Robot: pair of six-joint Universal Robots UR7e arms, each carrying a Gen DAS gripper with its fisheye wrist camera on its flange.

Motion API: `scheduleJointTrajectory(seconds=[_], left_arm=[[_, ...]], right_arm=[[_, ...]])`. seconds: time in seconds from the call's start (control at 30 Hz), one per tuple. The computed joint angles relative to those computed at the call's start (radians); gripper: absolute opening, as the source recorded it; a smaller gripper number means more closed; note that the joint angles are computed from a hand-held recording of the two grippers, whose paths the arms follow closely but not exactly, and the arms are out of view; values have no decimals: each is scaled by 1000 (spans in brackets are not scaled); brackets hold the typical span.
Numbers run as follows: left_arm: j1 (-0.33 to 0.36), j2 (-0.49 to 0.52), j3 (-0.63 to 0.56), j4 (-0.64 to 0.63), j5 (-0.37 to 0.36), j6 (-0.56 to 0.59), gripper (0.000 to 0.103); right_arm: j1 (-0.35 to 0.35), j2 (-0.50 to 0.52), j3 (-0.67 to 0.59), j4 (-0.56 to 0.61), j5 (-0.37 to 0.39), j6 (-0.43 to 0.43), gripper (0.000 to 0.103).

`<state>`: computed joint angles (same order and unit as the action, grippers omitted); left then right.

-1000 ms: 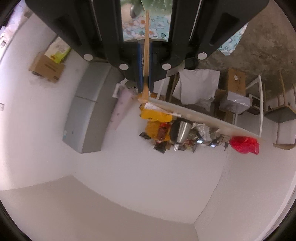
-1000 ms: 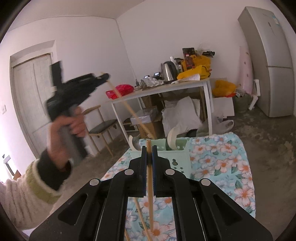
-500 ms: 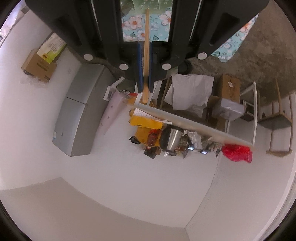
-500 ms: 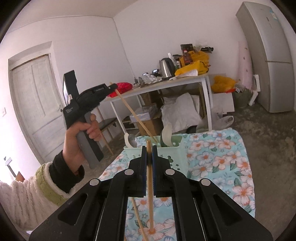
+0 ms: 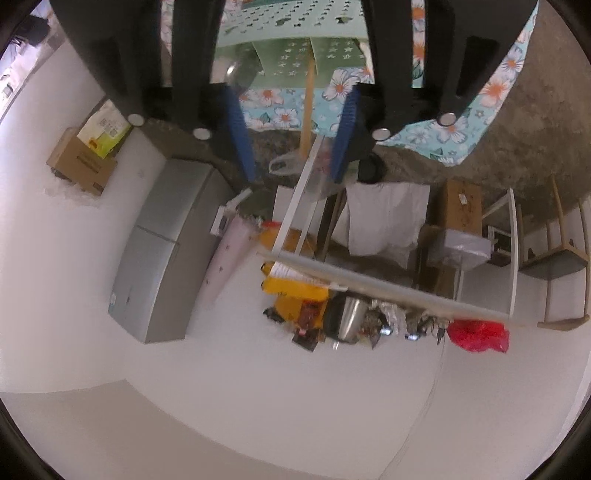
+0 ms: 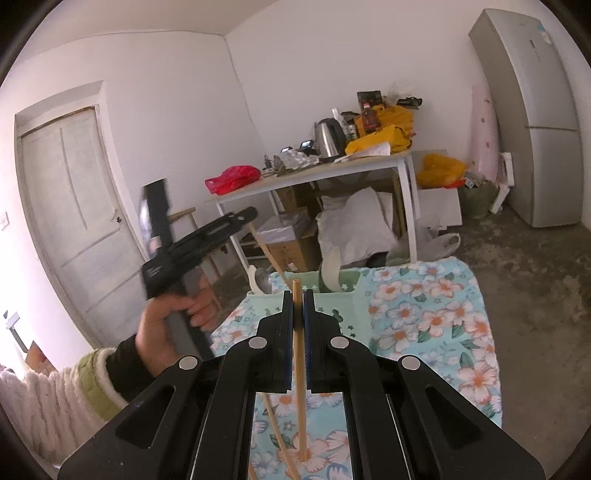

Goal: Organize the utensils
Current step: 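Open the left tool to drop its chopstick into the basket while the right tool holds its chopstick, then lower the chopstick into the basket and open the right tool while the left tool returns to the table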

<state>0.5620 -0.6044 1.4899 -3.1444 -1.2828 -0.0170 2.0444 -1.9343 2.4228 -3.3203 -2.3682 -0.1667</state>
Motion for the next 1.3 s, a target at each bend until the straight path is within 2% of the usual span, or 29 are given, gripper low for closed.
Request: scheduleJointTrajectory(seconds=[0.23,0.37,0.5,0.6,0.73,0.97,1.1,1.3], left_arm=[[-1,-136,136,-23,-12,-48,56],[3,-238,255,-14,-6,-55,63],[12,-325,381,-5,2,-35,72],[29,-381,468,11,-7,-40,78],[54,-446,583,26,-9,-68,82],[71,-509,699,-3,31,-85,86],[87,-522,714,-22,32,-63,89],[102,-520,704,-27,29,-35,92]], right_arm=[[52,53,-34,-48,-49,-14,3],[86,124,-87,-134,-79,-92,3],[104,237,-186,-271,-95,-249,3],[96,307,-256,-350,-78,-351,3],[60,422,-360,-479,-38,-520,3],[-47,569,-473,-613,32,-708,3],[-102,614,-479,-648,50,-741,3],[-132,593,-389,-611,42,-628,4]])
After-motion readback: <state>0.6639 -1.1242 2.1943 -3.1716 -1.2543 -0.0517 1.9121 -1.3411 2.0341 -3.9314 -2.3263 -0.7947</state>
